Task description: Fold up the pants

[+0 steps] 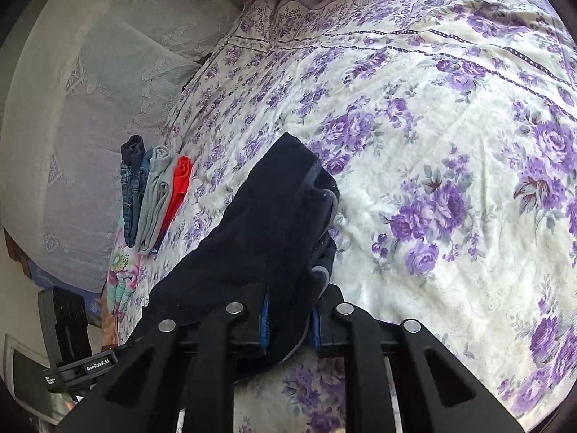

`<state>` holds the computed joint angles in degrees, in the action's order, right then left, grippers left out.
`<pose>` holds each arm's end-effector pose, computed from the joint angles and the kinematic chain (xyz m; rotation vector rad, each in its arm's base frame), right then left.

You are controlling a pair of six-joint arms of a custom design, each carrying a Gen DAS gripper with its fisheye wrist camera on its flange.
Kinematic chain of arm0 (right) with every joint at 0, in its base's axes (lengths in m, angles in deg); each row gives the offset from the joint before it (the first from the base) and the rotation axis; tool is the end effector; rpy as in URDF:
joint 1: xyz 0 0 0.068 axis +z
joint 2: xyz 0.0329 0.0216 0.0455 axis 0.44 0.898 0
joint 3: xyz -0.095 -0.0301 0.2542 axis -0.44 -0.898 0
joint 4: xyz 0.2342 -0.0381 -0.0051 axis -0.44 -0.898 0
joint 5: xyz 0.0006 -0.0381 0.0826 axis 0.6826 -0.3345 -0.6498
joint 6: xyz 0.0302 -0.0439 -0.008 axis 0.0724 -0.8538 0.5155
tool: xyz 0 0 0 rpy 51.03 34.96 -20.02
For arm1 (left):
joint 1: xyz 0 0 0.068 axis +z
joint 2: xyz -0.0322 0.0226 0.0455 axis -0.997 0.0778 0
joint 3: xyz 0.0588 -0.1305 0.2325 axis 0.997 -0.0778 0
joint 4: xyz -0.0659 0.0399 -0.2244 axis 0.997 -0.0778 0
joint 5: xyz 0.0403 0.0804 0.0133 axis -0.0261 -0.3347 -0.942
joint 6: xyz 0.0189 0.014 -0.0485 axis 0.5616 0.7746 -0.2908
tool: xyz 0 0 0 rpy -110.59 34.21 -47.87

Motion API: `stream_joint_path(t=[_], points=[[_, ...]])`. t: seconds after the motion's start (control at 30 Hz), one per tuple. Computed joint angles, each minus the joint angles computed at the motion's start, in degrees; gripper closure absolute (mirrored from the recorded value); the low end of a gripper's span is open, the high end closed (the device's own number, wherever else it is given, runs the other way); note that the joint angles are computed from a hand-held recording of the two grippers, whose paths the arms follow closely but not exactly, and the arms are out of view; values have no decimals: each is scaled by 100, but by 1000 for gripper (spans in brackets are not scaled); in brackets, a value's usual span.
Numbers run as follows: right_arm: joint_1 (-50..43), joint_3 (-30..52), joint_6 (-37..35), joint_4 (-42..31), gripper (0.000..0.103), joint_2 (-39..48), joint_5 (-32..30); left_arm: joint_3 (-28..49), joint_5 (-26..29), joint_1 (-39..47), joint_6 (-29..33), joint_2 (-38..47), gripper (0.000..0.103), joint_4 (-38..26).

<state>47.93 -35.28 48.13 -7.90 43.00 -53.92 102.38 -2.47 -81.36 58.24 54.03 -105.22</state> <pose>0.2487 0.1039 0.0599 0.6145 2.2676 0.8421 0.3501 0.0091 0.1258 0.3250 2.7521 -0.6164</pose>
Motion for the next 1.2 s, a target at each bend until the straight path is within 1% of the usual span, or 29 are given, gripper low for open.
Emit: stream_joint_path(t=[0.07, 0.17, 0.23, 0.27, 0.33, 0.37, 0.43, 0.47, 0.5, 0.57, 0.63, 0.7, 0.77, 0.83, 0.9, 0.97, 1.07, 1.17, 1.2], points=[[37, 41, -18, -87, 86, -27, 63, 134, 118, -180, -345, 172, 99, 223], [112, 82, -30, -201, 86, -59, 177, 294, -235, -469, -858, 483, 99, 661], [173, 89, -15, -240, 86, -77, 257, 358, -271, -479, -914, 737, 99, 668], [178, 100, -24, -271, 86, -88, 259, 213, -254, -492, -923, 793, 99, 793], [194, 142, -49, -376, 86, -106, 289, -538, -297, -516, -865, 479, 99, 1487], [200, 155, -54, -412, 86, -111, 302, -763, -250, -533, -856, 339, 99, 1614], [214, 207, -71, -541, 86, -150, 333, -1107, 22, -465, -814, 139, 99, 1687], [235, 235, -80, -620, 86, -186, 369, -1320, 57, -451, -776, 45, 99, 1853], [277, 285, -96, -749, 86, -238, 436, -1522, -89, -519, -729, -33, 99, 2116], [407, 423, -124, -1130, 86, -392, 655, -1606, -249, -618, -750, -21, 99, 2311], [581, 587, -203, -1631, 86, -659, 919, -1454, -176, -592, -821, 47, 99, 2161], [765, 772, -394, -2171, 86, -1039, 1126, -1303, 30, -464, -776, 62, 99, 1865], [1027, 1028, -667, -2766, 86, -1457, 1444, -1378, 338, -174, -532, -176, 99, 1605], [1291, 1387, -971, -3312, 86, -1692, 1718, -1596, 689, 344, 11, -599, 99, 1308], [1598, 1868, -1351, -3854, 85, -1721, 2002, -1621, 1015, 1131, 689, -863, 99, 768], [1961, 2464, -1835, -4376, 85, -1570, 2254, -1342, 1078, 2117, 1236, -817, 99, 174], [2538, 3459, -2540, -4945, 85, -1107, 2315, -391, 1030, 3541, 1743, -185, 99, -636], [3158, 4754, -3156, -5691, 85, -326, 2455, 476, 669, 4613, 1822, 347, 99, -865], [3339, 5252, -3341, -5972, 85, 11, 2499, 762, 600, 4852, 1870, 516, 99, -1000]])
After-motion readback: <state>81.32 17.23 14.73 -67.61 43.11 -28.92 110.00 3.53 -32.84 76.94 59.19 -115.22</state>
